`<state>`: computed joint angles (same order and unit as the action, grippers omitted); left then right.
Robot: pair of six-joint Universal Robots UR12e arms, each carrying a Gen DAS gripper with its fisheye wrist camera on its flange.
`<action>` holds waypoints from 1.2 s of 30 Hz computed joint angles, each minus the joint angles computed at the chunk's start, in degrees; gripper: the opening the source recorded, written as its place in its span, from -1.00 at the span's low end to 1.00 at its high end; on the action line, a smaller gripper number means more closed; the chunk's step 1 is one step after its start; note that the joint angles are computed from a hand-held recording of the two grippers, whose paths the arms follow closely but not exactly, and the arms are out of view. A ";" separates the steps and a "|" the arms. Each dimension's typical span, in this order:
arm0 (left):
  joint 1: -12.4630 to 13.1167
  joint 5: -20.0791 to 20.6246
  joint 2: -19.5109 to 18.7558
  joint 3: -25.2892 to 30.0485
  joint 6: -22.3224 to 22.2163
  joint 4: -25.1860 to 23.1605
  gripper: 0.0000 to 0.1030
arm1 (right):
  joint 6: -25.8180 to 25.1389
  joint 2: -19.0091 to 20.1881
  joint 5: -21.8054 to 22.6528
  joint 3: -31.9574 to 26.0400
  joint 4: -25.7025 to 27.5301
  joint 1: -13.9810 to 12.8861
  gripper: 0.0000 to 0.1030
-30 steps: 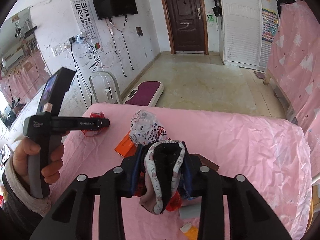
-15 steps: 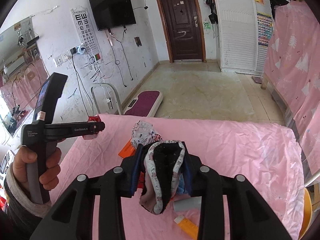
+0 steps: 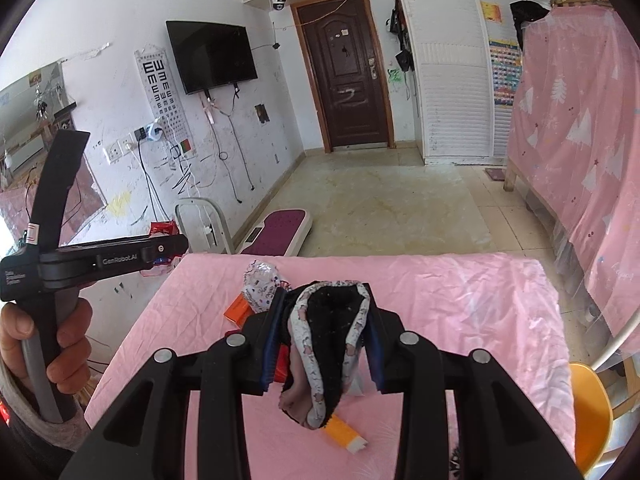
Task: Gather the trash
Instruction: 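Carry the wrapper and cloth over the orange bin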
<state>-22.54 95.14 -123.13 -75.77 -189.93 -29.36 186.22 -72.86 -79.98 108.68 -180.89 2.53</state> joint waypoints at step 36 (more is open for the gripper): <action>-13.61 -6.69 -7.53 12.76 14.03 -1.90 -0.31 | 9.06 -9.85 -1.65 18.32 -11.78 -17.92 -0.51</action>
